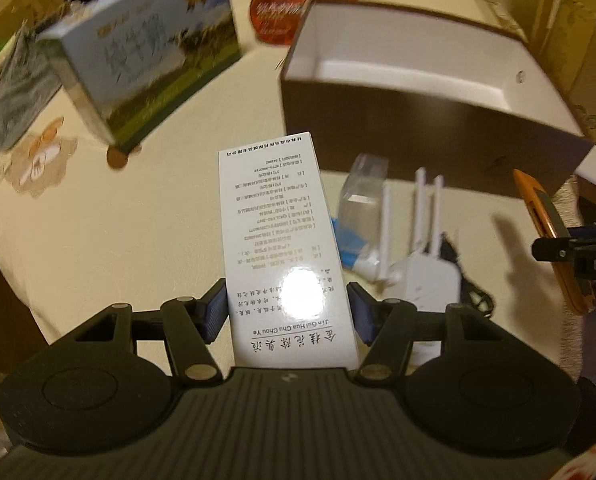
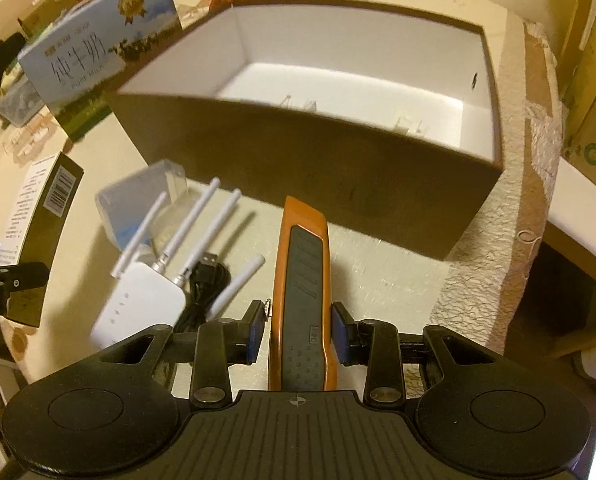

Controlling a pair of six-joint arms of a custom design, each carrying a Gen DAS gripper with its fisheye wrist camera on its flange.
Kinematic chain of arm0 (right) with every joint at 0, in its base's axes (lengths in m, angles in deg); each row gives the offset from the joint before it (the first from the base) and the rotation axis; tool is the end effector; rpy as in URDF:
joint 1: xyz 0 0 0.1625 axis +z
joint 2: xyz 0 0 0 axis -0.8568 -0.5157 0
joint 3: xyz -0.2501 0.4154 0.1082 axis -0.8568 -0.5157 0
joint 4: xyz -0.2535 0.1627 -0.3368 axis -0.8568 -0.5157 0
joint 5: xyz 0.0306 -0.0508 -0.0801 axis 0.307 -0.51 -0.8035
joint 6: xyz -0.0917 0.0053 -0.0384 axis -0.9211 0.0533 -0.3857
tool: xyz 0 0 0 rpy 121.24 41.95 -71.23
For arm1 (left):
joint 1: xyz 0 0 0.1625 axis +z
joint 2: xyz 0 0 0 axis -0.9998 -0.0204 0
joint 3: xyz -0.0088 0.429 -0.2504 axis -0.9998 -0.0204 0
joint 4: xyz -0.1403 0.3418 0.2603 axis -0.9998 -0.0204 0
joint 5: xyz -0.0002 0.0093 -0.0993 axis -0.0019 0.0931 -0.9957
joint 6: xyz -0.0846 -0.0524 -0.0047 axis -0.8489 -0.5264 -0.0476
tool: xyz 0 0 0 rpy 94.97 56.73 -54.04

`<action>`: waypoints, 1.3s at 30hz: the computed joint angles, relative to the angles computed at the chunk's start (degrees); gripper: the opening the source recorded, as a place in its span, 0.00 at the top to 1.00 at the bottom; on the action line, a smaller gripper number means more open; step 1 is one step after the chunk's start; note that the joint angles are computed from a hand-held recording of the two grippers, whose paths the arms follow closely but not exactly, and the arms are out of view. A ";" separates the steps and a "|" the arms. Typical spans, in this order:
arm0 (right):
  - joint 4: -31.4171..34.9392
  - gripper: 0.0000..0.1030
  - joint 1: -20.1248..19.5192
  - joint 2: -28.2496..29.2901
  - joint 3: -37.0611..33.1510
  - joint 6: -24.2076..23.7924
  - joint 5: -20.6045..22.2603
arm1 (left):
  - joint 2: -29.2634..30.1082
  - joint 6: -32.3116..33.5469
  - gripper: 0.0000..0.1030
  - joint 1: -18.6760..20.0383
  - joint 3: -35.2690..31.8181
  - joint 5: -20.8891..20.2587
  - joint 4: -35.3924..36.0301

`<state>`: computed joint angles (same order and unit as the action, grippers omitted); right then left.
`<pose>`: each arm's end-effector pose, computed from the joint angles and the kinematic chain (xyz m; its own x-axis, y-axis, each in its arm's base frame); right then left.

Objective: Organize rigid objects
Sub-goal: 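Lift and carry the medicine box and utility knife over the brown box with both tools, then lower the medicine box into the brown box and open the left tool while the right releases the knife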

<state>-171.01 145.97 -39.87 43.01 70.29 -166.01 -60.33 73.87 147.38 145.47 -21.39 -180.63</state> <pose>0.0397 -0.6853 0.2104 -0.7917 0.3517 0.4995 -0.0379 0.7878 -0.6148 -0.2677 -0.8106 0.0316 -0.4930 0.6003 -0.6298 0.7469 0.6633 0.0476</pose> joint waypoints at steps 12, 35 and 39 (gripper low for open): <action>-2.68 0.69 1.12 -2.83 -2.69 0.00 0.97 | 4.03 7.33 0.43 -2.92 -7.95 -5.82 -0.16; 3.95 0.69 -2.37 3.62 -22.29 1.18 1.78 | 28.11 18.98 0.43 -2.60 -50.07 -9.73 19.10; 6.46 0.69 -3.19 4.71 -23.76 3.83 1.69 | 32.68 19.37 0.43 -2.06 -58.88 -9.10 25.81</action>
